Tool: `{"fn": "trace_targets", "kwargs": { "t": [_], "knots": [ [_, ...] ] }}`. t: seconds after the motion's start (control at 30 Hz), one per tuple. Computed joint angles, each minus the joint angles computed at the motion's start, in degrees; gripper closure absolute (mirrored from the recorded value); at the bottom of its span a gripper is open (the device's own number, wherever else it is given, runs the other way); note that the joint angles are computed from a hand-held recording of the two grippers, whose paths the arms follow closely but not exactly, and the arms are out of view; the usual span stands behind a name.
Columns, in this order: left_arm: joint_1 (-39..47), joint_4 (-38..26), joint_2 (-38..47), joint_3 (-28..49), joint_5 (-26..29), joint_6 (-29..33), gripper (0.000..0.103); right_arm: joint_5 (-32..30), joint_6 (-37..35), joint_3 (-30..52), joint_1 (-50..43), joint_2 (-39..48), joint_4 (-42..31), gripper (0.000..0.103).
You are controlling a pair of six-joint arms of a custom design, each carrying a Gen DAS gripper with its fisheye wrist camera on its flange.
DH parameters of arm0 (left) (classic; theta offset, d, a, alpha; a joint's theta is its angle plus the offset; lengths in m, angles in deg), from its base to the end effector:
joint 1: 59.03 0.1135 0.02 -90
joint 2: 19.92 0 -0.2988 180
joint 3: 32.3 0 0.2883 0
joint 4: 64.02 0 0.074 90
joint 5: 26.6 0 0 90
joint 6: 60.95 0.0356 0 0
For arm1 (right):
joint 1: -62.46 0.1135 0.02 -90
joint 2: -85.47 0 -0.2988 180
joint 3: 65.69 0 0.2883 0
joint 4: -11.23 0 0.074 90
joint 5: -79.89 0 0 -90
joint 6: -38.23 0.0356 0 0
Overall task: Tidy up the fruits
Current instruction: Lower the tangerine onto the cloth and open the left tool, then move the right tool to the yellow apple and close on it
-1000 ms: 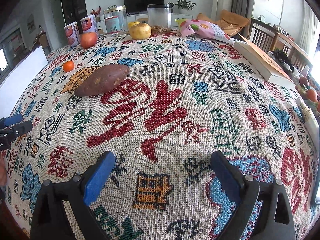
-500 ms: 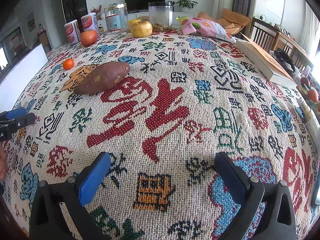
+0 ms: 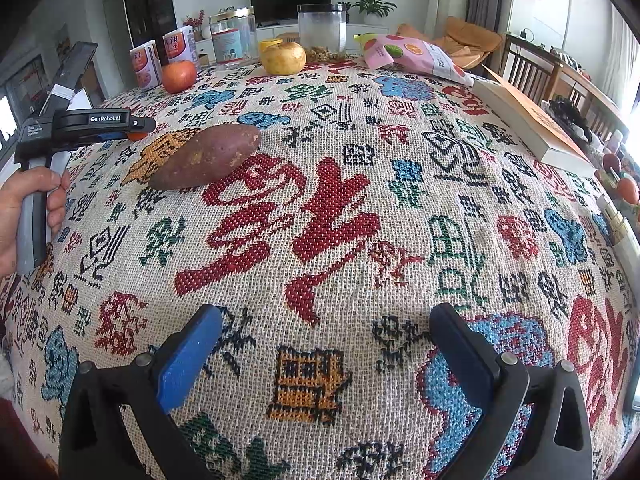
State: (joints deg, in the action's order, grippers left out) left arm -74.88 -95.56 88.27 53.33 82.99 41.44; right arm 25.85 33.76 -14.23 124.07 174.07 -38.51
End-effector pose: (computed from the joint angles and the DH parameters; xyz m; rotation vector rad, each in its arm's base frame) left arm 0.4225 -0.1324 0.1997 0.7425 2.3809 -0.4541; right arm 0.1364 0.2083 0.1355 0.5440 2.4605 -0.1655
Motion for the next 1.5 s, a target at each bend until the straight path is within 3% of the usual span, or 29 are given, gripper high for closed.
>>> {"fn": "trace_targets", "kwargs": {
  "t": [0.13,0.33,0.47,0.57,0.6,0.63,0.83,0.9,0.97,1.07,1.17,1.3,1.43,1.5],
  "knots": [
    [3.0,-2.3,-5.6,-5.0,2.2,3.3,0.072,0.0,0.0,0.0,0.0,0.0,0.0,0.0],
    [11.5,-9.5,-17.1,-14.9,5.3,13.5,0.072,0.0,0.0,0.0,0.0,0.0,0.0,0.0],
    [15.4,-7.4,-19.2,-19.7,5.3,15.8,0.071,0.0,0.0,0.1,0.0,0.2,0.0,0.0],
    [15.9,-3.3,-19.7,-22.0,5.3,16.0,0.048,0.0,0.0,0.1,0.0,0.1,0.0,0.0],
    [15.2,-1.4,-20.2,-23.0,3.2,16.1,0.02,0.0,0.0,0.1,0.0,0.1,0.0,0.0],
    [14.7,0.5,-20.6,-24.1,1.3,16.0,0.008,0.0,0.0,0.1,0.0,0.1,0.0,0.0],
    [14.5,0.3,-19.8,-23.9,-0.7,16.1,0.002,-0.2,-2.4,-2.1,-1.0,-4.6,2.6,0.001],
    [14.6,0.4,-19.6,-23.8,-1.0,15.8,0.001,0.5,-7.6,-1.7,-4.9,-8.5,3.0,0.001],
    [14.7,0.3,-19.5,-23.7,-0.8,15.9,0.001,-0.9,-18.5,0.6,-12.5,-10.8,5.7,0.0],
    [14.8,0.4,-19.3,-23.6,-0.8,16.0,0.001,-9.2,-36.8,6.5,-27.4,-7.3,14.6,0.0],
    [14.8,0.4,-19.3,-23.6,-0.8,16.0,0.0,-15.6,-47.5,17.9,-38.5,4.8,17.1,0.0],
    [14.7,0.5,-19.2,-23.6,-0.8,15.9,0.0,-19.0,-51.5,35.7,-45.7,21.4,13.3,0.001],
    [14.6,0.6,-18.9,-23.4,-0.9,15.7,0.0,-19.5,-51.5,48.7,-47.9,31.8,10.0,0.001],
    [14.6,0.7,-18.8,-23.3,-1.0,15.6,0.0,-18.8,-51.7,54.0,-48.2,35.9,7.9,0.008]
  ]
}}
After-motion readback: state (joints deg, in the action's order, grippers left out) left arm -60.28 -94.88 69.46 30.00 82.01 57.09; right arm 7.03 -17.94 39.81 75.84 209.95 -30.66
